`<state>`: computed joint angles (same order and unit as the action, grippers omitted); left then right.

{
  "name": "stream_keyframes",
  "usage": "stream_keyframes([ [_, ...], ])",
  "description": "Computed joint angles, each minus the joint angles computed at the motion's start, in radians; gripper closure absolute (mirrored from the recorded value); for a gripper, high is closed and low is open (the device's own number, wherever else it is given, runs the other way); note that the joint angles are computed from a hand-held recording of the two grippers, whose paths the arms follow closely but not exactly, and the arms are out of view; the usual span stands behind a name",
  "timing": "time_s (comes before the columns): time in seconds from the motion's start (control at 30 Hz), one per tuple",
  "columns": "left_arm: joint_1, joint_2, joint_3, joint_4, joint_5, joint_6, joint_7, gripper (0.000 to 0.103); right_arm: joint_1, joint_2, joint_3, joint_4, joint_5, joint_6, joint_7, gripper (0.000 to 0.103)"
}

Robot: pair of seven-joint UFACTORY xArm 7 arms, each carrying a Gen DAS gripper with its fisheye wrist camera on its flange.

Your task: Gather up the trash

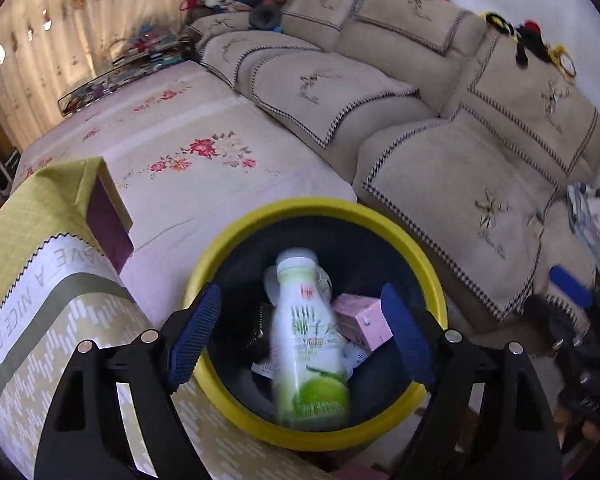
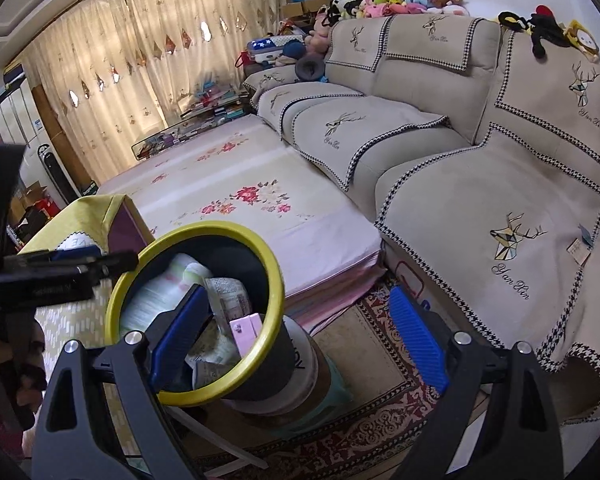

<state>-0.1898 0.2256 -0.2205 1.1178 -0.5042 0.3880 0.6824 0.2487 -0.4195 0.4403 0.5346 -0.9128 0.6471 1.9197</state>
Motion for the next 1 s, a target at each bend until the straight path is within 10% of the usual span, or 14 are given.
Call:
stream_keyframes([
  [0.17,0.070,-0.183,0.004,-0.141,-0.276,-0.047,0.258,0.011,0.009,0.027,0.009,0.020,-0.018,-0.023,0.015,0.016],
  [0.37,0.090,-0.476,0.197,-0.349,-0.543,0.003,0.547,0.005,0.056,0.097,0.040,0.107,-0.054,0.006,0.029,0.016],
  [0.63,0.191,-0.773,0.431,-0.580,-0.432,-0.094,0.613,0.005,0.198,0.232,0.084,0.287,-0.123,0.172,0.034,0.013],
  [1.0,0.402,-0.987,0.787,-0.626,-0.184,0.063,0.498,0.005,0.416,0.323,0.096,0.476,-0.170,0.423,-0.028,0.011],
])
